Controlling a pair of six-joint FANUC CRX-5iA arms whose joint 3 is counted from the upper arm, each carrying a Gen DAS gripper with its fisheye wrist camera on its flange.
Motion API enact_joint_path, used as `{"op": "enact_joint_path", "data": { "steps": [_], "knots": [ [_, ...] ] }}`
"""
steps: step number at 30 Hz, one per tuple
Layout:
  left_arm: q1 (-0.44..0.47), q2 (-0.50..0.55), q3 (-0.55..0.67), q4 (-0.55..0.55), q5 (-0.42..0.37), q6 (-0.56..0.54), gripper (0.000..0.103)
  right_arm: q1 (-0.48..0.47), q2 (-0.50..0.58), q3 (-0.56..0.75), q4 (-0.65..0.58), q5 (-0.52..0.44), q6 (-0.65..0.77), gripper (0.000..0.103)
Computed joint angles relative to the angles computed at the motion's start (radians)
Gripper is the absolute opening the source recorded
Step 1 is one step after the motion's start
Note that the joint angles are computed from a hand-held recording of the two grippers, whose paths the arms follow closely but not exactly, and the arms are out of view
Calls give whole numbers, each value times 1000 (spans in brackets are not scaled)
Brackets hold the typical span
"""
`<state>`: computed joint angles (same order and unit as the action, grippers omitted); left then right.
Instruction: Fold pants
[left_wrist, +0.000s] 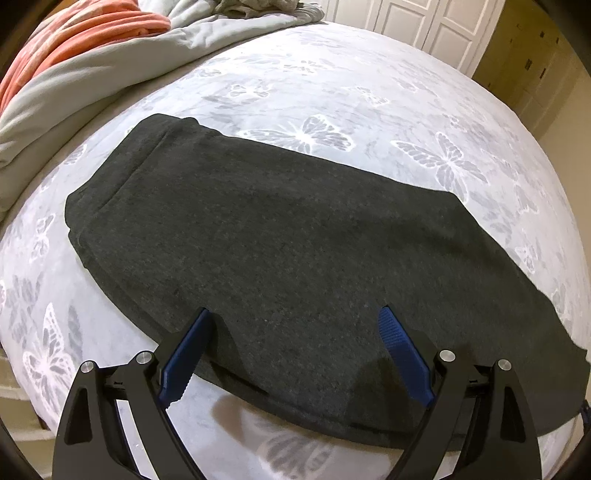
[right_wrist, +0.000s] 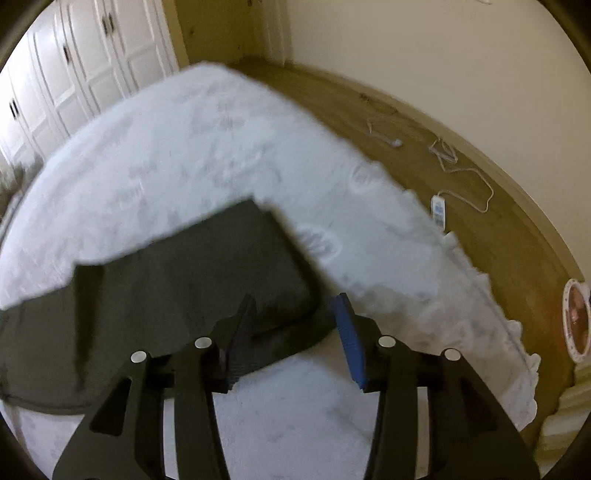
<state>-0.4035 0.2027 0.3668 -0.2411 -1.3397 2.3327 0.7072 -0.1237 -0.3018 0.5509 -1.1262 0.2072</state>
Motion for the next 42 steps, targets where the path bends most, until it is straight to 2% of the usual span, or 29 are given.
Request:
{"op": "enact_joint_path", "data": {
  "steps": [1,3,4,5,9,12,13,15,16,17,20,23,24,26,28,30,31,35,36,37,38,40,42],
  "knots": [
    [-3,1,2,-5,-3,-4,89,-4,17,8,-7,0,18,43],
    [-3,-2,0,-3,-2,-4,89,5,43,15,6,-10,30,30],
    [0,-4,-4,1,2,-2,89,13,44,22,8,-17,33,8],
    [3,-7,-7,4,4,0,89,18,44,36,14,-22,30,8],
    [18,-16,-20,20,18,11,89,63,-1,-4,184,-82,-82,8],
    [14,-8,-9,16,9,9,89,21,16,-3,43,-72,-41,10],
    [13,-8,-9,15,9,8,89,22,35,9,27,-86,-16,13],
    [14,-12,-14,24,16,1,89,60,69,37,100,-167,1,27],
    [14,-13,-15,25,19,-3,89,72,59,28,141,-165,-26,47],
    [13,-12,-14,24,18,-5,89,79,42,13,171,-155,-70,53],
    [10,-15,-14,18,16,1,89,64,19,19,119,-153,-111,53],
    [16,-64,-56,-1,71,68,89,50,8,35,31,-156,-148,55],
    [26,-88,-77,-1,99,95,89,45,-7,30,-5,-145,-168,56],
    [46,-117,-103,8,127,128,89,30,-43,10,-56,-100,-200,65],
    [60,-126,-117,25,133,136,89,26,-74,-23,-70,-46,-242,67],
    [63,-132,-131,50,145,116,89,16,-81,-45,-80,10,-268,68],
    [54,-129,-128,49,144,101,89,14,-78,-51,-83,22,-277,72],
    [-28,-100,-71,-39,110,28,89,18,-53,-67,-21,31,-344,77],
    [-51,-91,-54,-68,98,0,89,18,-40,-60,-10,22,-349,76],
    [-71,-88,-42,-93,89,-24,89,19,-32,-57,2,17,-354,61],
    [-87,-84,-33,-115,83,-45,89,20,-25,-54,11,18,-352,37],
    [-123,-84,-29,-151,78,-94,89,19,-18,-39,12,29,-342,9],
    [-125,-88,-39,-136,80,-145,89,36,-39,-47,71,72,-403,9]
  ]
}}
